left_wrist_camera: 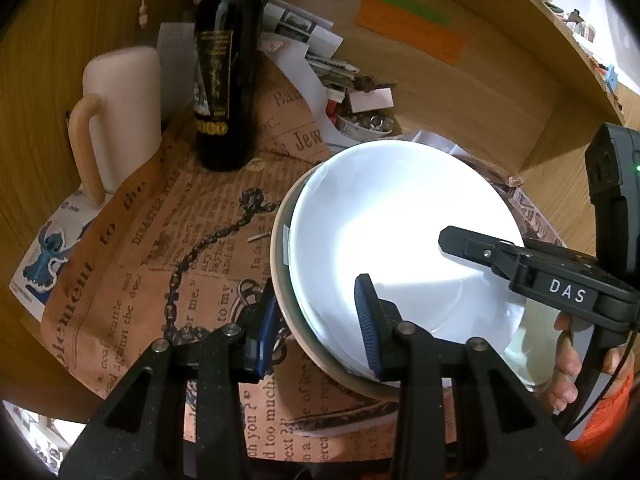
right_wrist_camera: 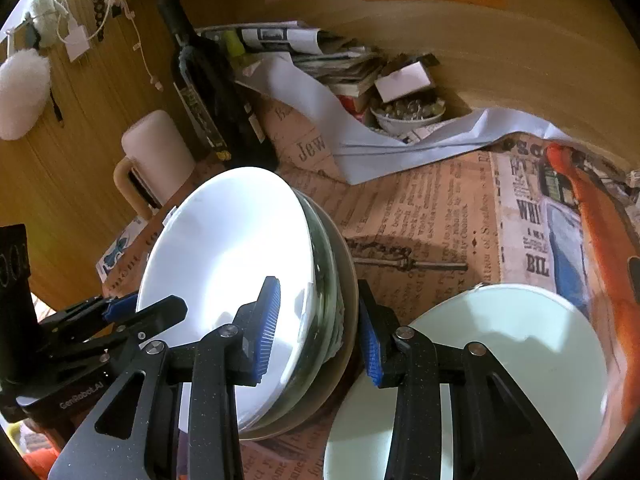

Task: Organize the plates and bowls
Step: 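Lift the bowl stack with the left gripper onto the mint-green plate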

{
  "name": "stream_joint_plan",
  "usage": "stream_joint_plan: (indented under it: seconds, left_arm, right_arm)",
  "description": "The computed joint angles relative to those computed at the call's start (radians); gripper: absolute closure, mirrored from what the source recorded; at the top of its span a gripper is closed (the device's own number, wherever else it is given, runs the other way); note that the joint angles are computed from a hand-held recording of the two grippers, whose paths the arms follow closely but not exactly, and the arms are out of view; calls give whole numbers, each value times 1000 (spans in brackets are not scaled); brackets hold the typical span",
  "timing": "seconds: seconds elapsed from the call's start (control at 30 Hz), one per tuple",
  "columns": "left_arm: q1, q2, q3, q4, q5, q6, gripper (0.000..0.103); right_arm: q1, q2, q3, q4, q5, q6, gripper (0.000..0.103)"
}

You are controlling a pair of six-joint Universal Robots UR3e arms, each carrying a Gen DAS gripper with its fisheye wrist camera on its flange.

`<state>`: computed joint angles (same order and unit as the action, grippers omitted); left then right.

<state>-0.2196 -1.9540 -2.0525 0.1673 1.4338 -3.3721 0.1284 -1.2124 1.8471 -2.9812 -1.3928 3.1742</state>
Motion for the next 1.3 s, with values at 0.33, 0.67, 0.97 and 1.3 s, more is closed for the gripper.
stream_joint_plan:
  seconds: [0.33,0.67,0.97,1.3]
  left_arm:
    - [-18,17,8,20,6,-1,66]
    - [-53,41,30,21,10,2,66]
    - [-120,34,85,9,43,14,66]
    - [-198,-7,177,-33,65,10,66]
  right_arm:
    - [-9,-63,54,-48,-9,4,69]
    - [-26,-148,135,-88,-19,10,69]
    - [-64,-252,235,-114,-28,12,69]
    - [-139,-393,363,-116,-10,-1,69]
